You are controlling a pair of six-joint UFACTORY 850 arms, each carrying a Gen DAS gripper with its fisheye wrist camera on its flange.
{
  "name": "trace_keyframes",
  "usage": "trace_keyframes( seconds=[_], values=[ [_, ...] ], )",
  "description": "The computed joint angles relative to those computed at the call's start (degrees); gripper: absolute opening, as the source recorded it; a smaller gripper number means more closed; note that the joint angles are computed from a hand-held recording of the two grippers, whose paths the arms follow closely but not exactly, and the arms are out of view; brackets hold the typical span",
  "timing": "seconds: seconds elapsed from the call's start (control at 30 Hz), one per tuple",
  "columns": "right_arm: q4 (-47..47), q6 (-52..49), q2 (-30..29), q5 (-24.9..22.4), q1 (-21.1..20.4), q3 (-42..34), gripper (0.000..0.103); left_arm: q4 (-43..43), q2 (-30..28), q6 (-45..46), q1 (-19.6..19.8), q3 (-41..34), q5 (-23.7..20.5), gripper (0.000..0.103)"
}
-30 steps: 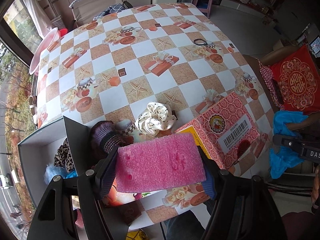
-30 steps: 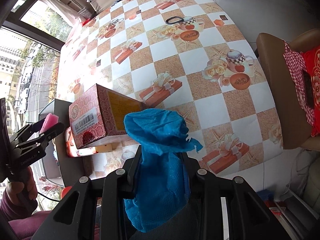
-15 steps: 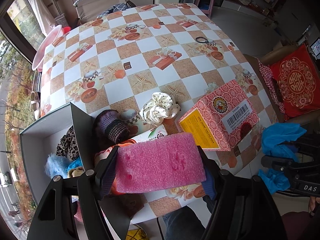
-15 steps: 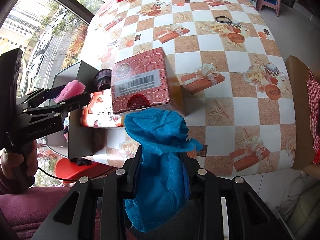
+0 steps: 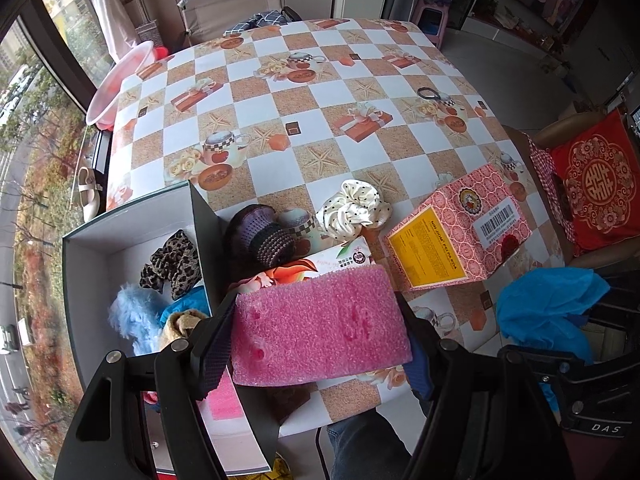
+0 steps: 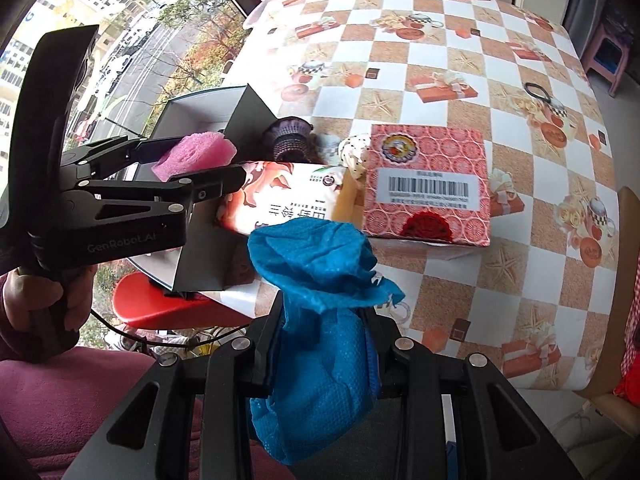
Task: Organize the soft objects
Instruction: 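Carry the pink sponge and blue cloth with both tools toward the white box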
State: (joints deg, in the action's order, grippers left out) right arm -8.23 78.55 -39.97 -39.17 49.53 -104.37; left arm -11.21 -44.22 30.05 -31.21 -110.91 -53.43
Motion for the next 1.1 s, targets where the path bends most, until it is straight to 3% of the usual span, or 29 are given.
trace_keyframes(
  seconds=[0.47,1.1],
  values=[
    [3.9,-11.8,-8.4,-4.4,-1.6,-14.6,0.034,-0.5,0.8,-4.0,3.8,0.6,0.4,0.075],
    [6.8,-18.1,-17.3,-10.9,-2.9,-30.1,0.034,-0.1,-0.1,-6.3,6.1,-0.4,0.2,0.075]
  ],
)
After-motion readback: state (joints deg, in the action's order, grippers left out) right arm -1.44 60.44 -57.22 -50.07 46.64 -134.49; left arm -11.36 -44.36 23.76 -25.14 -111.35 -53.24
